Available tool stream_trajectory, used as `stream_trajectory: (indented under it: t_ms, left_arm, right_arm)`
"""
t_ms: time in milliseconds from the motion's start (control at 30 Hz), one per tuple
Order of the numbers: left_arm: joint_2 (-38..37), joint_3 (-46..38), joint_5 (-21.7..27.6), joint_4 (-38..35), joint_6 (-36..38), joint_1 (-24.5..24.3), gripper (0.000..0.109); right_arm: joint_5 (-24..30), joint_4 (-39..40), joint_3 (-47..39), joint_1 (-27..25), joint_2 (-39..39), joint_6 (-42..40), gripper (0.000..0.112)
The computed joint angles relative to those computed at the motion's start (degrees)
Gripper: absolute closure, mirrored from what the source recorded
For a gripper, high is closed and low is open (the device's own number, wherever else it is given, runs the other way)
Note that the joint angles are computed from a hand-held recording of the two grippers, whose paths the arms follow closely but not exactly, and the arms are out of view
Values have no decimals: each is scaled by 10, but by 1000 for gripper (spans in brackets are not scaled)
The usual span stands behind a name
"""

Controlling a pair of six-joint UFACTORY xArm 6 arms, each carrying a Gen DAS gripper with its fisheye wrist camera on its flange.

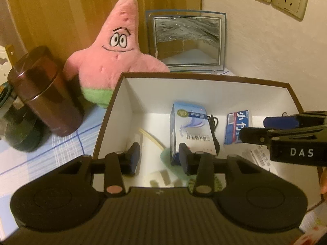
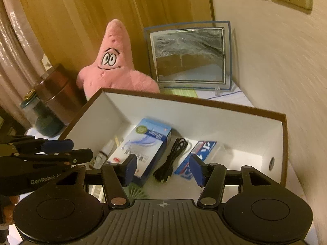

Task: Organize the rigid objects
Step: 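Lower both items into the brown box and open both grippers, then withdraw both grippers from the box toward the white and purple tubes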

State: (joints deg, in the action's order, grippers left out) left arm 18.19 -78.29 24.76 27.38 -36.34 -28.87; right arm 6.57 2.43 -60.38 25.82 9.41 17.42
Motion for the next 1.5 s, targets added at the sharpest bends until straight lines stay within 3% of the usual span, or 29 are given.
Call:
stream_trajectory:
  t_ms: [267, 800, 1500]
  left_arm:
    - [-65, 62, -14, 27, -42, -8, 69]
    - [-207, 199, -22, 87, -154, -48, 69]
    - [-431, 424, 16, 100, -245, -94, 69]
  right_arm:
    - [-3, 7, 58, 10, -58, 5, 54]
    - [2, -73, 167, 40, -185, 91, 53]
    - [38, -169, 278, 145, -291, 212, 53]
